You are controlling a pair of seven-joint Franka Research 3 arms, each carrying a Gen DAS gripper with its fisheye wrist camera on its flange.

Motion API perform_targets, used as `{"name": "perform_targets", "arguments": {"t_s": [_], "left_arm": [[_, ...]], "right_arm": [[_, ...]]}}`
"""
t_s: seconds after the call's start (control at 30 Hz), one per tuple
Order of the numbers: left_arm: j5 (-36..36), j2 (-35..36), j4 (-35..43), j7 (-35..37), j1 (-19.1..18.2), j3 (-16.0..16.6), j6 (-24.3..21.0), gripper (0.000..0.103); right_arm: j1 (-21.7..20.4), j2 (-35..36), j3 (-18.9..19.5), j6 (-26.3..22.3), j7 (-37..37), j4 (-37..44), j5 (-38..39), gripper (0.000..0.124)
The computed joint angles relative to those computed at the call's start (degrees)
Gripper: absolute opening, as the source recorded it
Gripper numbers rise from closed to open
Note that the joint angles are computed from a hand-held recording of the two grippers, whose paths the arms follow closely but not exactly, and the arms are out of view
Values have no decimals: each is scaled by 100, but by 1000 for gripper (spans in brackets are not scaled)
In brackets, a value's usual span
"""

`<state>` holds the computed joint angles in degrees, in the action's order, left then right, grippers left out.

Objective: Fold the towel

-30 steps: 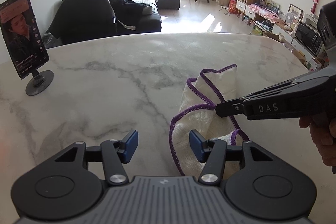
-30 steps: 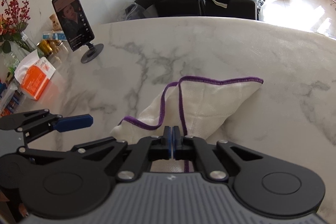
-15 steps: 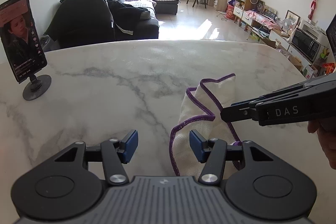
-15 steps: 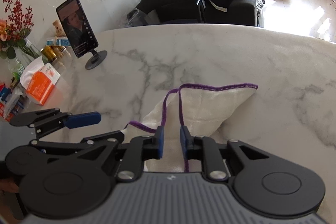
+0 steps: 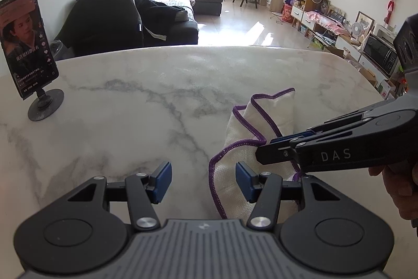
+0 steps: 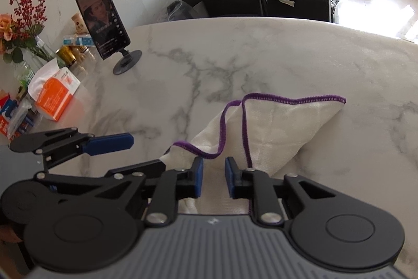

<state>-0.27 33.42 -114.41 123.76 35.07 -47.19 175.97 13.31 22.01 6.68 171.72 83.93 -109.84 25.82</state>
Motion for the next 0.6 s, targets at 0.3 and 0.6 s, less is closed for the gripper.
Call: {"name": "perform_targets", "arguments": {"t_s": [0.3,0.6], "left_arm": [[-39,-20,9,-7,-37,50,-42,55],[-91,-39,-25,-12,-16,32,-23,55]], "right_arm": [[34,-20,-5,191,-111,-62,-45,2],[65,-134,-77,362,-15,-212,-124,1]]}}
